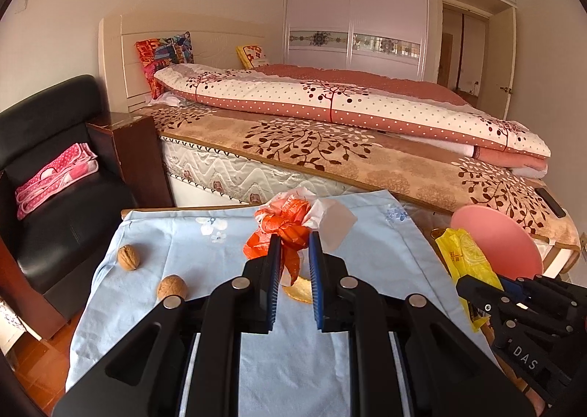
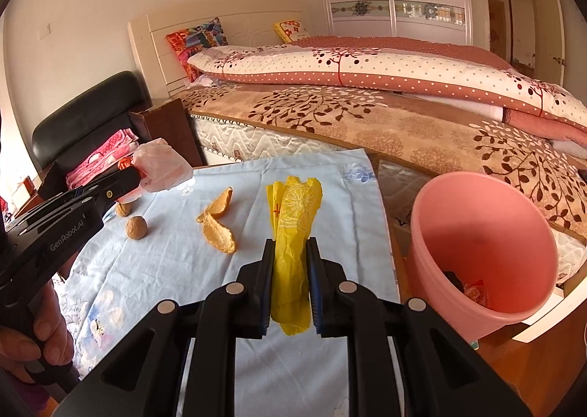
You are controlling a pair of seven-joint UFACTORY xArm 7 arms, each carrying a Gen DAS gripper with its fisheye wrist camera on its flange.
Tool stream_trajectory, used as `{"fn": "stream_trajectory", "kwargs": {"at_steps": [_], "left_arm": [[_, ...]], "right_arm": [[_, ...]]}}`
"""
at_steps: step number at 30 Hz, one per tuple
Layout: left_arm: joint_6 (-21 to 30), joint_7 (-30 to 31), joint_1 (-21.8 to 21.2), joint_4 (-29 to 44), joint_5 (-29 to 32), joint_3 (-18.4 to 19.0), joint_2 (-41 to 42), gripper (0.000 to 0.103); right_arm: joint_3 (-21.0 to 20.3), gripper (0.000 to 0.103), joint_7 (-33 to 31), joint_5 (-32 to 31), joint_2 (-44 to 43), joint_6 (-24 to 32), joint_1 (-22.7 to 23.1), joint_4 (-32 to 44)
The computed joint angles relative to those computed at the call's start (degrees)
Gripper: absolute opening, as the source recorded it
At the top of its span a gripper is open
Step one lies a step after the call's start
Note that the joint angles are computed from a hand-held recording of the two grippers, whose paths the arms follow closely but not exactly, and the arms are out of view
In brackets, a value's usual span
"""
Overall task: Collect trash
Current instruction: 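Carry both plastic bags over the pink bucket and lower them inside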
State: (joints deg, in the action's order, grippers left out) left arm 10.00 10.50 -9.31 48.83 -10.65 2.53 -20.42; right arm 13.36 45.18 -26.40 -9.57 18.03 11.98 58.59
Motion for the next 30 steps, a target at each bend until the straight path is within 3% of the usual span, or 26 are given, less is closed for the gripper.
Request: {"fn": "stream_trajectory", "kwargs": {"at_steps": [14, 30], "left_arm": [[1.6, 1.7, -3.5, 3.6, -1.2, -2.2, 3.1, 0.015], [4.2, -1.5, -4.2, 7.4, 3.0, -6.9, 7.0, 0.015]], "right_arm": [[-0.6, 0.016, 2.1, 0.4, -2.5, 0.0, -2.7, -2.5], [-1.6, 0.016, 1.4, 3.9, -5.4, -0.3, -6.3, -6.4]]}}
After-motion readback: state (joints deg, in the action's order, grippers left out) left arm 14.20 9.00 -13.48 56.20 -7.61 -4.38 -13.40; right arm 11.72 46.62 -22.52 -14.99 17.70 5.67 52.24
